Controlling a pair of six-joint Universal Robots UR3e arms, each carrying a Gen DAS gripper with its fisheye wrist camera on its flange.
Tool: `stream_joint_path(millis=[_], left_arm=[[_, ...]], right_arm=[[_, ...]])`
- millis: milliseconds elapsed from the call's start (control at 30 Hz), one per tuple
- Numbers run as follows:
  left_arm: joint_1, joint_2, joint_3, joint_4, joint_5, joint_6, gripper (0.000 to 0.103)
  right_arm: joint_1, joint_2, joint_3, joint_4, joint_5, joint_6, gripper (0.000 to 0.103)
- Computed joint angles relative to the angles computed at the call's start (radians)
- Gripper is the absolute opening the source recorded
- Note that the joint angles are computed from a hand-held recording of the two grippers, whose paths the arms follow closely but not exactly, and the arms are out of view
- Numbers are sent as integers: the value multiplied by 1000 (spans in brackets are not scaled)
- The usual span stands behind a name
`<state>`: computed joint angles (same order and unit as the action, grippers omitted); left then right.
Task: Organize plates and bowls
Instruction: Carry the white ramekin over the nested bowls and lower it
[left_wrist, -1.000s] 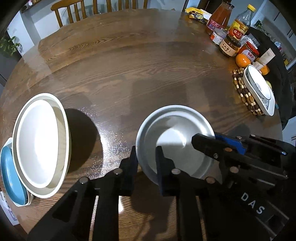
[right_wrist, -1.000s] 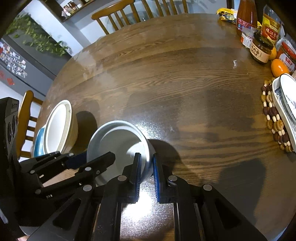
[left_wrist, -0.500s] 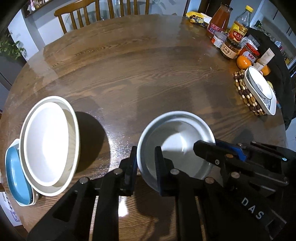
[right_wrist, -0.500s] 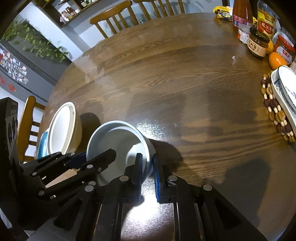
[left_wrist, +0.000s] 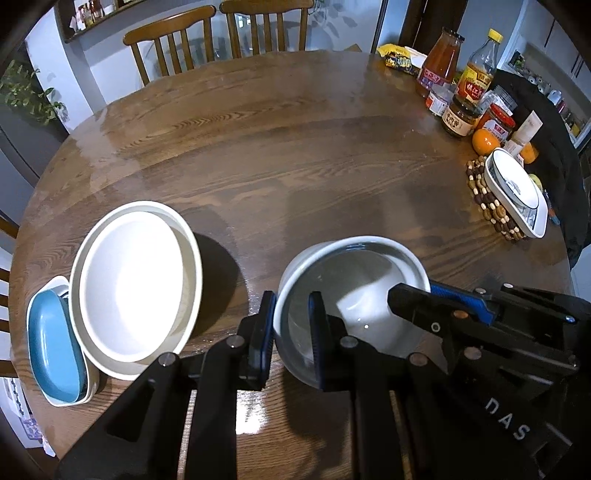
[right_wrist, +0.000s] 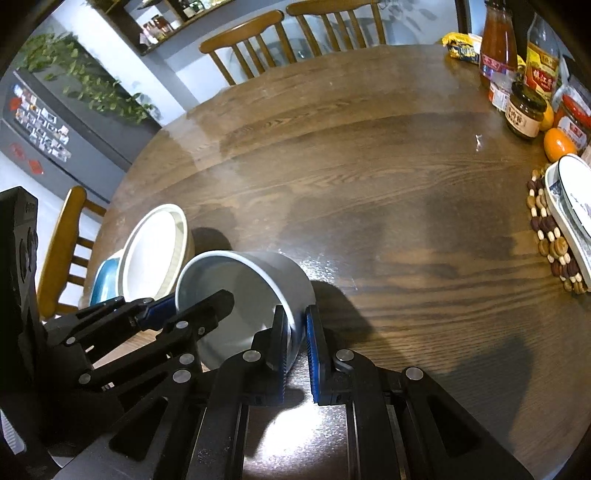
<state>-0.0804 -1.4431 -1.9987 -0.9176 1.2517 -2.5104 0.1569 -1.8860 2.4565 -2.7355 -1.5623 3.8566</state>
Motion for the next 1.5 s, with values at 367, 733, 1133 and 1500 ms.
stream_joint_path(millis=[367, 733, 1133, 1500], left_arm=[[78, 100, -35, -27, -47, 40, 15], [187, 167, -19, -85, -109, 86, 15], [327, 130, 60, -118, -124, 89, 16], [358, -27, 172, -132, -79, 41, 15]], right_arm=[[71, 8, -80, 39, -55, 19, 13], [136, 76, -222, 91, -106, 2, 13], [185, 314, -483, 90, -80, -73, 13], [187, 522, -719, 145, -20, -135, 13]])
